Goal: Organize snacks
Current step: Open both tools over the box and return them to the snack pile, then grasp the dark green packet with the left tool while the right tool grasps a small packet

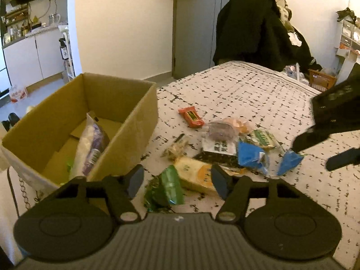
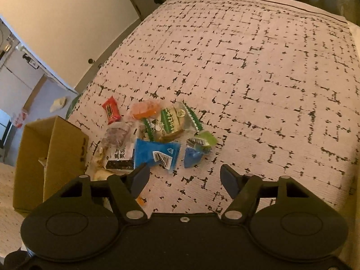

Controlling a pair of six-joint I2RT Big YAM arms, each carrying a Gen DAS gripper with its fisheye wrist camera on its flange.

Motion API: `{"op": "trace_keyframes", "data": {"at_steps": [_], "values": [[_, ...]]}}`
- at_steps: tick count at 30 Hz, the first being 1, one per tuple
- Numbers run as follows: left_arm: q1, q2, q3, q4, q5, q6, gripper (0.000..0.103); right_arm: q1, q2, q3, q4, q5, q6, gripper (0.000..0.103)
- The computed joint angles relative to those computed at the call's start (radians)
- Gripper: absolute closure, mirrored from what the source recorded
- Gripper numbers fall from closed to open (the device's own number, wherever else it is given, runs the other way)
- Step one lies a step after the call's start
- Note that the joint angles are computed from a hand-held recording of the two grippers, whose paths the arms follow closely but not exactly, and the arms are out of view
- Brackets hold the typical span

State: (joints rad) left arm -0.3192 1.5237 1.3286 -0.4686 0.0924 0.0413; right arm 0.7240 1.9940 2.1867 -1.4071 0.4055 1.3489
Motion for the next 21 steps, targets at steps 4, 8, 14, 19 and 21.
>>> {"op": "trace_keyframes", "data": {"at_steps": [4, 8, 14, 19, 21], "values": [[-0.021, -0.02, -0.045, 0.062, -0.041, -0.002, 0.044, -0.011, 0.051, 0.052, -0.052, 0.007, -0.067, 0.041], [-0.027, 0.008, -0.029, 0.032, -0.085, -0.05, 0.046, -0.021, 0.033, -0.001, 0.018, -0.045, -0.075, 0.053], [-0.025, 0.052, -0.001, -0.007, -0.119, -0.079, 0.048, -0.028, 0.04, -0.008, 0.017, -0.034, -0.075, 0.067], [-0.031, 0.065, -0.005, 0.007, -0.137, -0.074, 0.048, -0.032, 0.029, -0.042, 0.035, -0.019, -0.064, 0.085], [-0.028, 0.068, -0.003, 0.005, -0.131, -0.084, 0.052, -0.028, 0.022, -0.048, 0.036, -0.009, -0.064, 0.088]]}}
